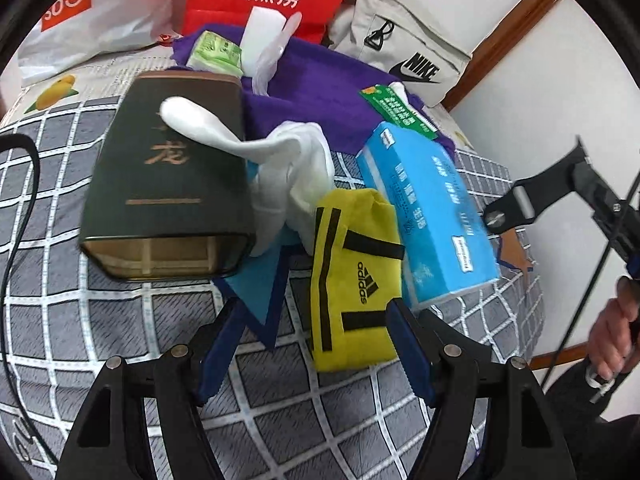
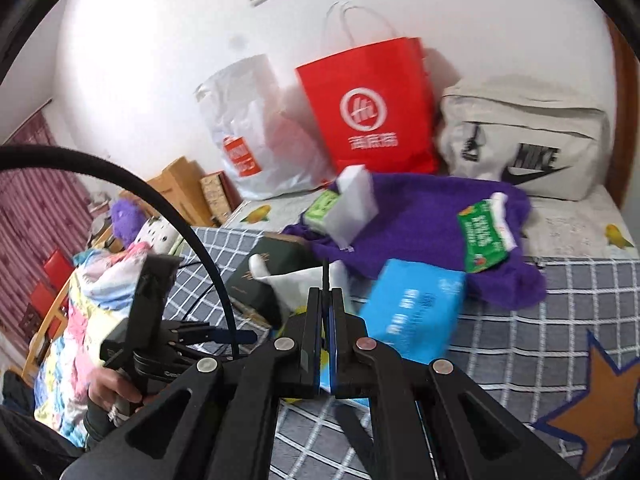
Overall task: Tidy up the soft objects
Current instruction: 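Grasp the yellow adidas pouch with the left tool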
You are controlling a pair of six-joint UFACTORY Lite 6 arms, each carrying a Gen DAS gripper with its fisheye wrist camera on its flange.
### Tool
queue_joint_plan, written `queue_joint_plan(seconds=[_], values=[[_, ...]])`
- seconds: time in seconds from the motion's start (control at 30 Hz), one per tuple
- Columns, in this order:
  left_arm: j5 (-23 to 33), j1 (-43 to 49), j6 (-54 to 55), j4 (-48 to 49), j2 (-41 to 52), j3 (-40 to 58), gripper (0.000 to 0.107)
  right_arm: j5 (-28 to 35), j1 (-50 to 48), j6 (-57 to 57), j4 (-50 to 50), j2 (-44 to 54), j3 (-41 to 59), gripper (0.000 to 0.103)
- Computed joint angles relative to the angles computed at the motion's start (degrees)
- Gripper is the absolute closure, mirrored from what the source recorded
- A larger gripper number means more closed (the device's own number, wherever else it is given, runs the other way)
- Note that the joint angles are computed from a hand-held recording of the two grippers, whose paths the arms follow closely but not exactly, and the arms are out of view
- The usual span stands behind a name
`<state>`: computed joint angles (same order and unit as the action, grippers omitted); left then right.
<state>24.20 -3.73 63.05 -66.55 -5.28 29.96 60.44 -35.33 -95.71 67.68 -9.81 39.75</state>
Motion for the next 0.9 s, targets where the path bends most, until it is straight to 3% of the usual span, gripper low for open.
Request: queue_joint_plan(seconds=[0.13, 0.27, 0.4, 0.5, 0.6, 0.9], values=[[-0.7, -1.24, 5.64, -6.34, 2.97, 1.04, 0.039, 1.56, -3.24, -1.02, -0.02, 2.32, 1.49, 0.1], [-1.26, -2.78, 7.34, -9.1, 4.44, 1.91, 0.053, 1.23, -4.06, -1.3, 0.11, 4.34, 2.64, 0.1], [-0.77, -3.44, 9.2, -10.31, 5.21, 1.85, 0.08, 0.63, -3.95, -1.62, 0.04, 5.15, 2.74, 0.1], [-0.51, -3.41, 9.68, -10.54, 3.33, 0.59, 0.087, 0.5, -3.98, -1.92, 0.09, 5.78, 2.69, 0.1], [1.37, -2.98, 10.64, -10.53, 0.42, -0.44, 0.087, 0.29, -3.97, -1.9, -0.01, 6.22, 2.77, 0.1], [-5.71, -9.69, -1.23, -3.01, 7.75, 6.52, 0.083, -0.37, -2.95, -1.57, -0.15, 7.87, 3.55, 0.1]])
